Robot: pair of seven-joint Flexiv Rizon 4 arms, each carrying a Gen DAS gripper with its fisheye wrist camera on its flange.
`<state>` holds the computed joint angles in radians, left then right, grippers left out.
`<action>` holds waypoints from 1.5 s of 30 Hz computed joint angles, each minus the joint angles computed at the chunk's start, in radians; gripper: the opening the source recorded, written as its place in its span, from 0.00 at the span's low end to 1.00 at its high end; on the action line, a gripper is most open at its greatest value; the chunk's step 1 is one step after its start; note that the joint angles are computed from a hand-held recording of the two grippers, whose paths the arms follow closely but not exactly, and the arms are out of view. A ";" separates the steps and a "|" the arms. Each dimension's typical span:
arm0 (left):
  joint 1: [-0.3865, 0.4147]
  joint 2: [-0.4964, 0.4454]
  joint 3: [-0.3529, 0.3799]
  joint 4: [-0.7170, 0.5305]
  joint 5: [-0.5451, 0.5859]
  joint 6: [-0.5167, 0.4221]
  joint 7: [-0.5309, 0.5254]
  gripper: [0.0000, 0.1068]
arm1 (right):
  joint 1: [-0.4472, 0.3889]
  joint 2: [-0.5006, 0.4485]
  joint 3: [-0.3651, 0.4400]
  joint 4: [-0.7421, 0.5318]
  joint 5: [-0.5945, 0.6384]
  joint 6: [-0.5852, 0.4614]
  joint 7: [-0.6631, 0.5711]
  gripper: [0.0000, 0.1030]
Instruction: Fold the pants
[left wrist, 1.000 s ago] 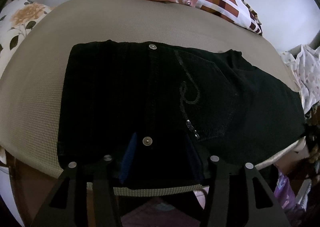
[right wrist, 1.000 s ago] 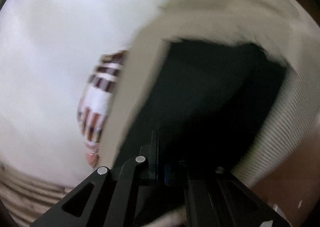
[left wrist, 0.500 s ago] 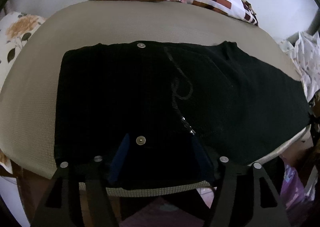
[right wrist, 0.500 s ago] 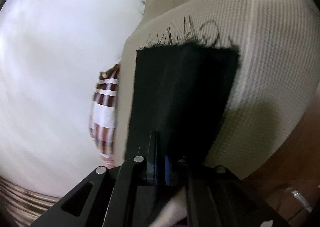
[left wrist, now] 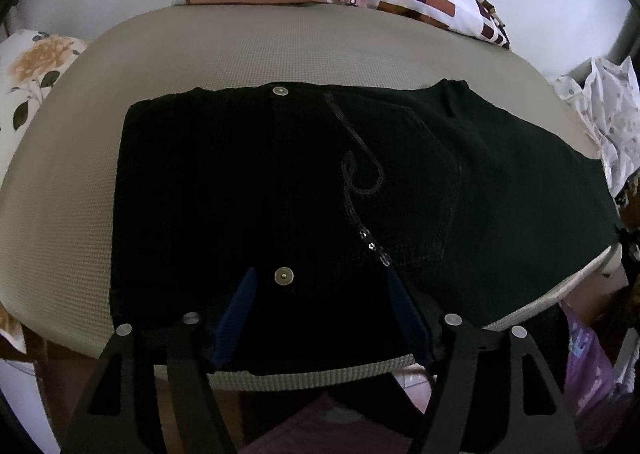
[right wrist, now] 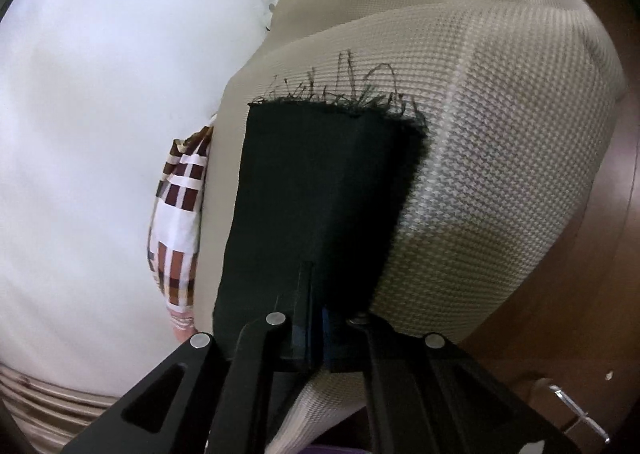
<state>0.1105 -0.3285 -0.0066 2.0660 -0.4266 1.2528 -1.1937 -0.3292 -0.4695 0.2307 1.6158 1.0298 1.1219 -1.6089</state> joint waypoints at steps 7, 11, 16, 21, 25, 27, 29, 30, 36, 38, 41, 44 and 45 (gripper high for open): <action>0.029 0.016 -0.047 0.034 -0.097 0.029 0.063 0.70 | 0.002 0.060 -0.054 0.070 0.006 0.129 0.089 0.11; 0.051 0.041 -0.098 0.072 -0.255 0.054 0.151 0.70 | -0.038 0.119 0.006 0.079 0.019 0.155 -0.004 0.11; 0.033 0.062 -0.102 0.099 -0.374 0.111 0.205 0.70 | -0.102 0.102 0.114 -0.052 0.176 -0.355 -0.324 0.11; 0.006 0.085 -0.055 0.116 -0.354 0.155 0.197 0.70 | 0.088 0.055 0.108 -0.105 0.030 -0.496 -0.358 0.11; -0.002 0.075 0.014 0.110 -0.219 0.164 0.123 0.70 | 0.196 0.003 0.077 -0.153 -0.011 -0.539 -0.360 0.11; 0.010 0.066 0.036 0.105 -0.164 0.153 0.083 0.70 | 0.248 -0.009 0.056 -0.150 -0.065 -0.536 -0.340 0.11; 0.014 0.057 0.061 0.094 -0.105 0.130 0.032 0.70 | 0.268 -0.017 0.049 -0.131 -0.093 -0.545 -0.324 0.11; 0.016 0.051 0.076 0.085 -0.073 0.106 0.002 0.70 | 0.285 -0.013 0.039 -0.109 -0.129 -0.546 -0.302 0.11; 0.113 0.081 -0.060 0.144 -0.319 0.150 0.096 0.70 | 0.295 0.015 0.038 -0.105 -0.181 -0.529 -0.305 0.12; 0.135 0.101 -0.157 0.174 -0.511 0.263 0.250 0.70 | 0.277 0.011 0.057 -0.166 -0.137 -0.562 -0.363 0.14; 0.108 0.099 -0.176 0.172 -0.590 0.310 0.361 0.70 | 0.302 -0.011 0.062 -0.250 -0.131 -0.531 -0.470 0.53; 0.034 0.068 -0.043 0.150 -0.372 0.247 0.233 0.70 | 0.365 -0.090 0.045 -0.355 -0.223 -0.493 -0.543 0.79; 0.006 0.056 0.009 0.139 -0.283 0.229 0.171 0.70 | 0.397 -0.119 0.032 -0.392 -0.280 -0.497 -0.508 0.78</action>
<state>0.1164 -0.2722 0.0027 2.2052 -0.7098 1.4819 -1.0227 0.0675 -0.5887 0.2624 1.2240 0.7497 0.6254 -2.1168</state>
